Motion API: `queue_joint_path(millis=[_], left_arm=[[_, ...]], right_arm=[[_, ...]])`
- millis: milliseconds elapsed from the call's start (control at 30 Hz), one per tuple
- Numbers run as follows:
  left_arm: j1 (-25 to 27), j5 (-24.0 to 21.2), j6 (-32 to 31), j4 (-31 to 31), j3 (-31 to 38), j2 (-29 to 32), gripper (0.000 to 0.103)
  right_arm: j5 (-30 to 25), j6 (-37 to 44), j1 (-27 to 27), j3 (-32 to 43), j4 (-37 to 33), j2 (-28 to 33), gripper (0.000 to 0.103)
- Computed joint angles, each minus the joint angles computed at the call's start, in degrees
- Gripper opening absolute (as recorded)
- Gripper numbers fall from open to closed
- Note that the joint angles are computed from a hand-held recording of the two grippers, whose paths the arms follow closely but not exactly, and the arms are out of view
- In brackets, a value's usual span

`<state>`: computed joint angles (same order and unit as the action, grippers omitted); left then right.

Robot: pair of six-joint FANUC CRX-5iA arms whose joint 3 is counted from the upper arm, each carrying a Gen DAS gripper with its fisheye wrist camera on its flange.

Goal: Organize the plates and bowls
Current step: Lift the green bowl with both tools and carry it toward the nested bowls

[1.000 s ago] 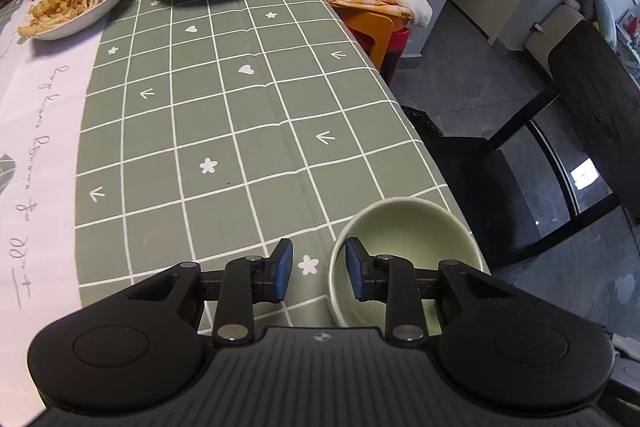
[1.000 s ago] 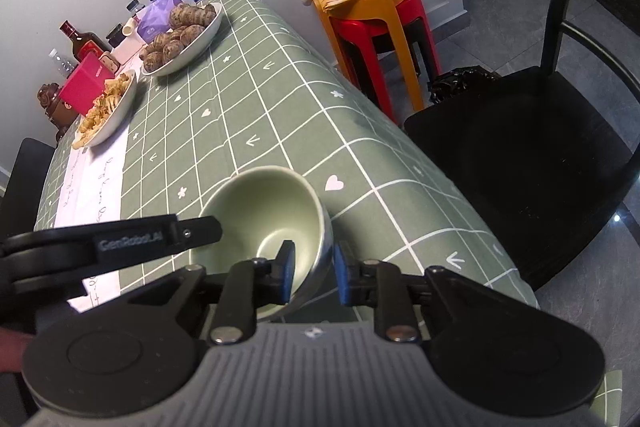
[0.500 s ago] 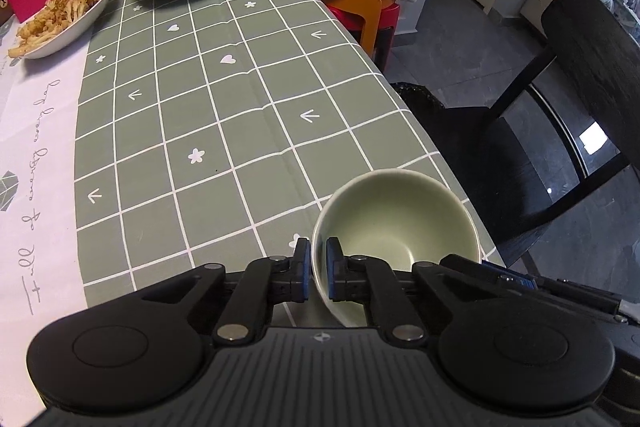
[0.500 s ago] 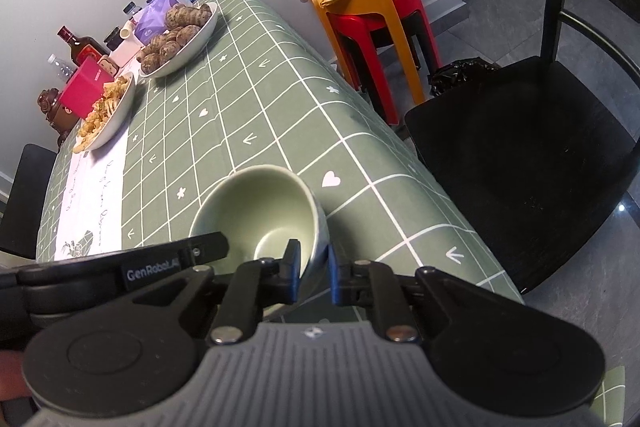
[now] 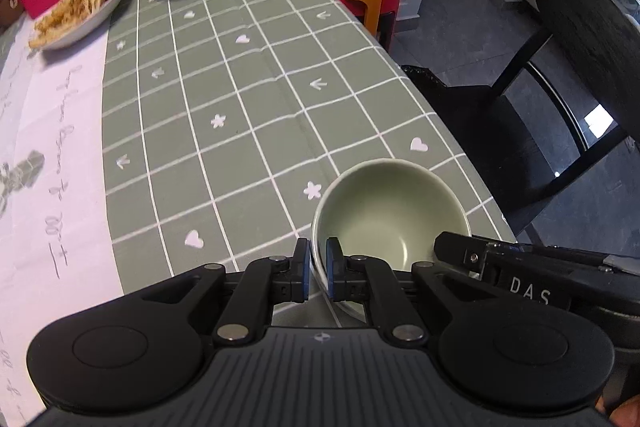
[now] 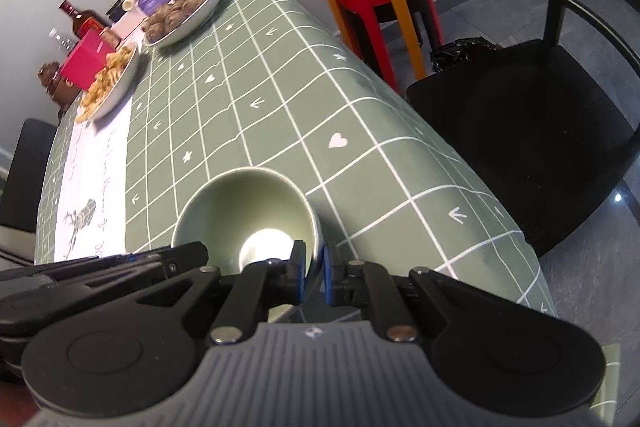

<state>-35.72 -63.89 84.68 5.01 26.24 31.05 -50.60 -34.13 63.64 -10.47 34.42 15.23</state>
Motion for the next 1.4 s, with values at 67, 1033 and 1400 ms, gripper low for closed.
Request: queue_joint_path(millis=[67, 1033, 1400], left_arm=[[0.6, -0.2, 0.5, 1.2, -0.4, 0.2, 0.009], [1.7, 0.3, -1.0, 4.4, -3.2, -1.1, 0.012], [2.9, -0.6, -1.4, 2.5, -8.5, -10.8, 0.013]], right_arm=[[0.5, 0.0, 0.0, -0.2, 0.2, 0.0, 0.007], [1.7, 0.5, 0.2, -1.0, 2.8, -0.4, 0.007], [-0.2, 0.5, 4.8, -0.1, 9.0, -3.3, 0.008]])
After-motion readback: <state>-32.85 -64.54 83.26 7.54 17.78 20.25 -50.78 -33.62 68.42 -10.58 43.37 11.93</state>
